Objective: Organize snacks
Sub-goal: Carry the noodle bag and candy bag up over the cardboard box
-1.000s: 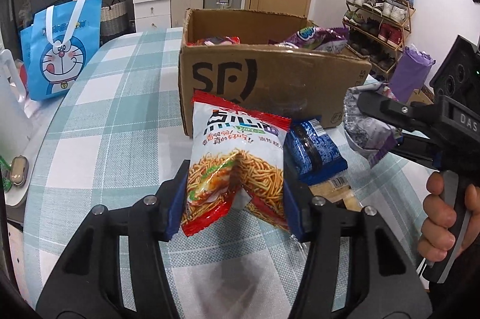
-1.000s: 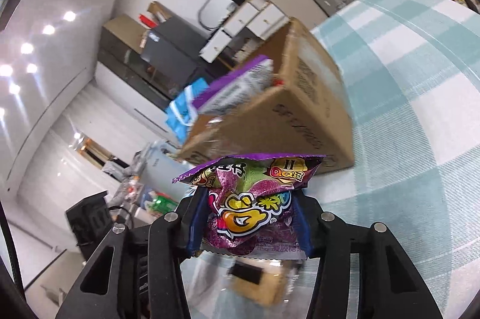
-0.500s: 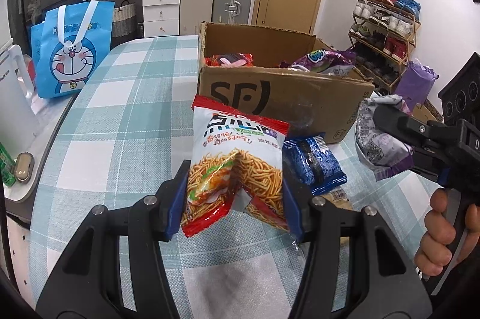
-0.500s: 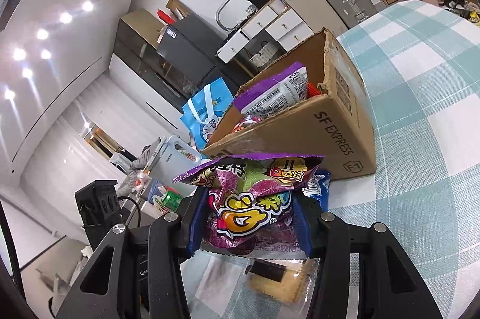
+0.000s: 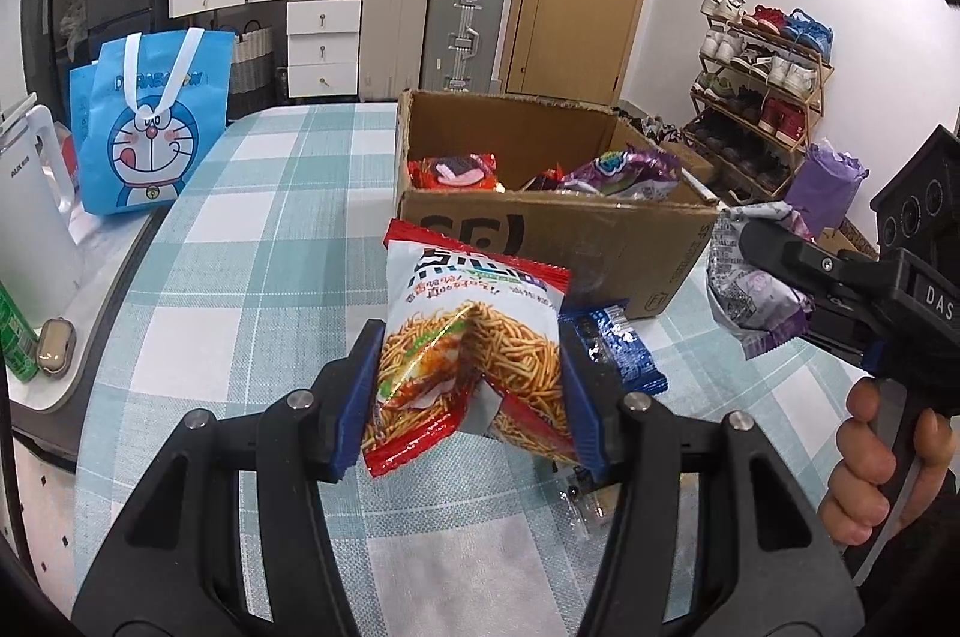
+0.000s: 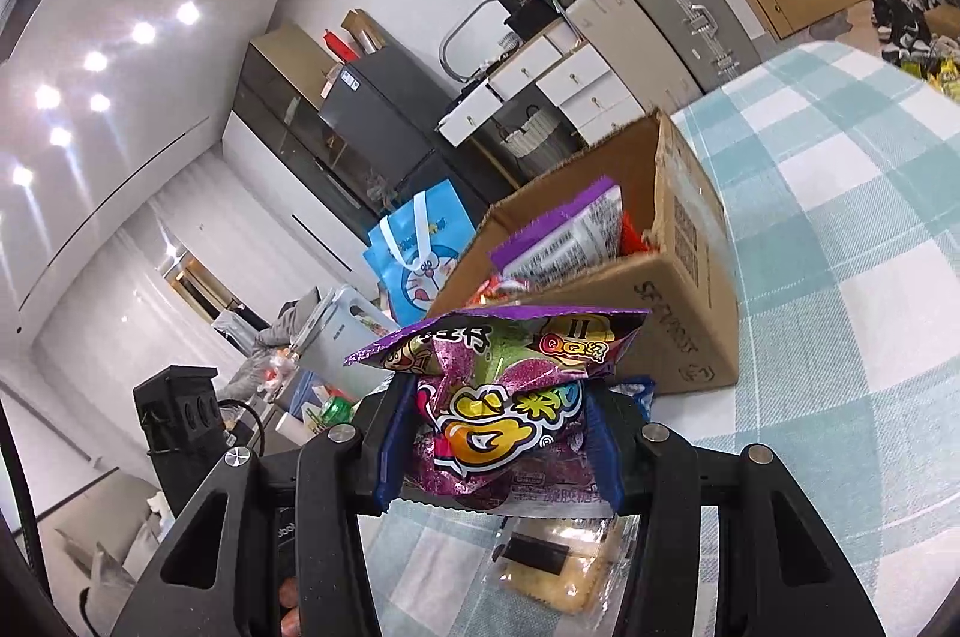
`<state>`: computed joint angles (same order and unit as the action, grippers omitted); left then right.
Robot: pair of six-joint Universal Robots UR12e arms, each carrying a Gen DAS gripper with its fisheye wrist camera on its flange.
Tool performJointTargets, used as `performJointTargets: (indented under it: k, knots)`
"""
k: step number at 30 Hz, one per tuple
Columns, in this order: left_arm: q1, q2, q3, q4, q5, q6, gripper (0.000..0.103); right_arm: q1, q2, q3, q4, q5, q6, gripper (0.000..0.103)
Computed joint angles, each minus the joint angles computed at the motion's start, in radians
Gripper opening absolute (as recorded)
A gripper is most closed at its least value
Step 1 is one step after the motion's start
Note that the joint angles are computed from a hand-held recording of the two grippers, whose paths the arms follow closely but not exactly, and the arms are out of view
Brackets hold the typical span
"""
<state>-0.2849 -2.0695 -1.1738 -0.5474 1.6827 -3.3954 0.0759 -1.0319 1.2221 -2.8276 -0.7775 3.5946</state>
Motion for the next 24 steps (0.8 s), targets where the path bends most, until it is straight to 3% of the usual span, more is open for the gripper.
performJointTargets:
  k: [9,11,15,17,24]
  knots:
    - [0.004,0.006,0.019,0.024,-0.005,0.001,0.052,-0.012,0.006,-0.026,-0.025,-0.027,0.021,0.05]
    - [0.002,0.001,0.034,0.023,0.003,0.014,0.046,-0.013,0.008,-0.039,-0.022,-0.035,0.02,0.05]
    - [0.002,-0.012,0.068,0.031,0.007,0.032,0.046,-0.013,0.014,-0.062,-0.015,-0.059,0.019,0.05]
    - [0.001,-0.018,0.079,0.0,0.021,0.028,0.046,-0.013,0.012,-0.058,-0.01,-0.059,0.016,0.05]
    - [0.02,0.008,0.026,-0.089,-0.06,0.022,0.049,-0.015,0.005,-0.031,0.002,-0.055,0.007,0.05]
